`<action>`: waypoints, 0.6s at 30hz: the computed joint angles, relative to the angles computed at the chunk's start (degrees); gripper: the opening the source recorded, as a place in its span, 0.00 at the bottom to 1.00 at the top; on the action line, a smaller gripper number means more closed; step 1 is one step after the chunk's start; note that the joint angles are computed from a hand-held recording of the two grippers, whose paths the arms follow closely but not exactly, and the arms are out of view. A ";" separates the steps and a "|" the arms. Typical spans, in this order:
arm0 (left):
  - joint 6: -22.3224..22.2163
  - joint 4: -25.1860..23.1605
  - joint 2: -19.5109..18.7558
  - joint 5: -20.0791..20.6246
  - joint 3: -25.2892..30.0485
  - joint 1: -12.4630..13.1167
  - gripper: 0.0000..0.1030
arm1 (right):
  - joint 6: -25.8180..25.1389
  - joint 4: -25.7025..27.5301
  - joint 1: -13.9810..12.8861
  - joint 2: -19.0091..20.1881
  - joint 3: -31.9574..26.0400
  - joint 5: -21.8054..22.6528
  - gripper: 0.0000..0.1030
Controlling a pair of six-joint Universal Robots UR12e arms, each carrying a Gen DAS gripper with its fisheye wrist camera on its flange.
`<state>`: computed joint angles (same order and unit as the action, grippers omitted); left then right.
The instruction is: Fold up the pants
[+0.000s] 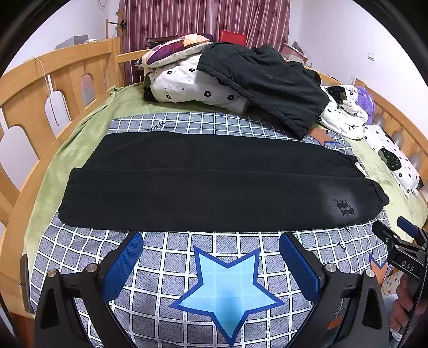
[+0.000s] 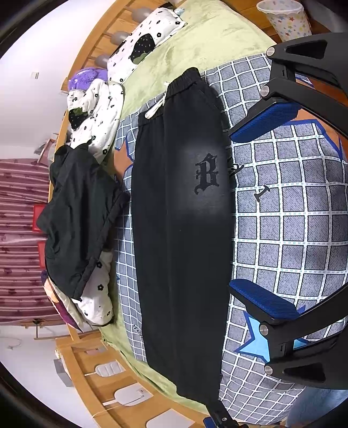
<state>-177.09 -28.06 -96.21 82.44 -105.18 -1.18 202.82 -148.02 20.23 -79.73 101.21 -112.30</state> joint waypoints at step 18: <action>0.09 -0.03 -0.03 -0.03 0.05 0.00 0.99 | 0.26 -0.04 -0.03 -0.07 -0.10 0.03 0.97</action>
